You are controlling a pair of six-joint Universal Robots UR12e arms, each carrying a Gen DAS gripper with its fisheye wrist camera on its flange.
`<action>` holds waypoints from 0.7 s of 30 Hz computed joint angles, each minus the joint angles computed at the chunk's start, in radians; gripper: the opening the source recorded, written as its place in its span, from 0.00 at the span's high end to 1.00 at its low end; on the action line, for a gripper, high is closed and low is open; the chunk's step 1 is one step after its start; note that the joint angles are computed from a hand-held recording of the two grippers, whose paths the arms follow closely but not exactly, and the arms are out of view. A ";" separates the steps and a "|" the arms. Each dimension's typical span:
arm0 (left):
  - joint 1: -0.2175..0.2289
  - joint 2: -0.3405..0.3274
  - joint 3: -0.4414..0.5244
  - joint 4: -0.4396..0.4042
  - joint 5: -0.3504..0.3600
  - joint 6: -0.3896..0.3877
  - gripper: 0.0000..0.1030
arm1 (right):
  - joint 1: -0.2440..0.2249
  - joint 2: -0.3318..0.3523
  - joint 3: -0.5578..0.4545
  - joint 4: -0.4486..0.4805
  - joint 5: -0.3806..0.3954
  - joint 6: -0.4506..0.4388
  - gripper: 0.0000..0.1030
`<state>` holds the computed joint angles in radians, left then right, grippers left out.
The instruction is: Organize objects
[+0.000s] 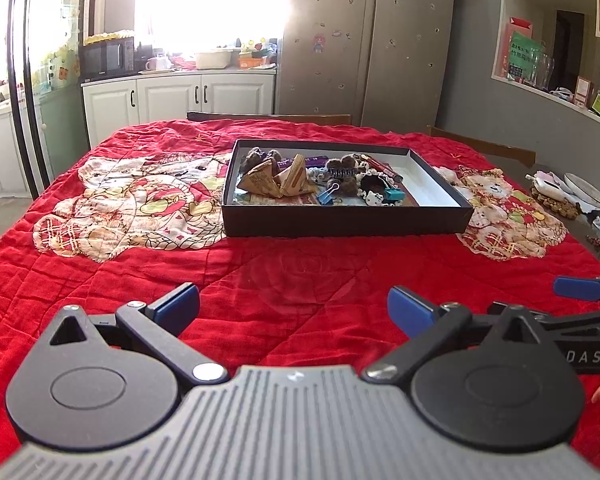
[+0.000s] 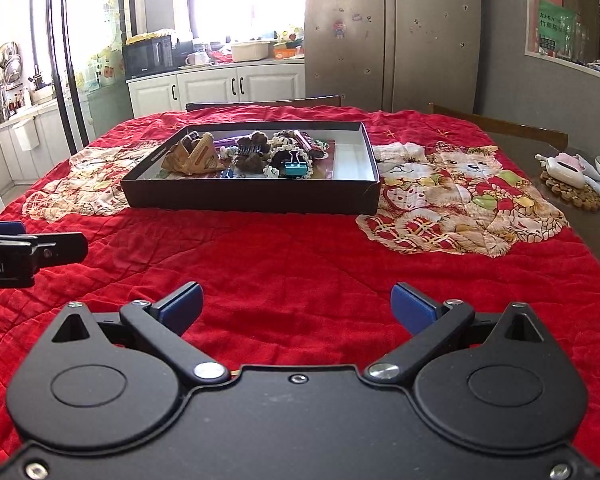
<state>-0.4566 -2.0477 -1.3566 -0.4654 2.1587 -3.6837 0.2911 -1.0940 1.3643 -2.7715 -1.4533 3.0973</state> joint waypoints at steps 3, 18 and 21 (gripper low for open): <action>0.000 0.000 0.001 0.002 -0.007 0.001 0.00 | 0.001 0.000 0.001 -0.004 0.002 -0.004 0.02; -0.001 -0.004 0.008 -0.015 -0.014 0.017 0.00 | 0.000 -0.002 0.004 -0.001 0.007 -0.010 0.02; 0.000 -0.002 0.006 -0.015 -0.023 0.008 0.00 | 0.000 -0.002 0.005 0.002 0.010 -0.009 0.02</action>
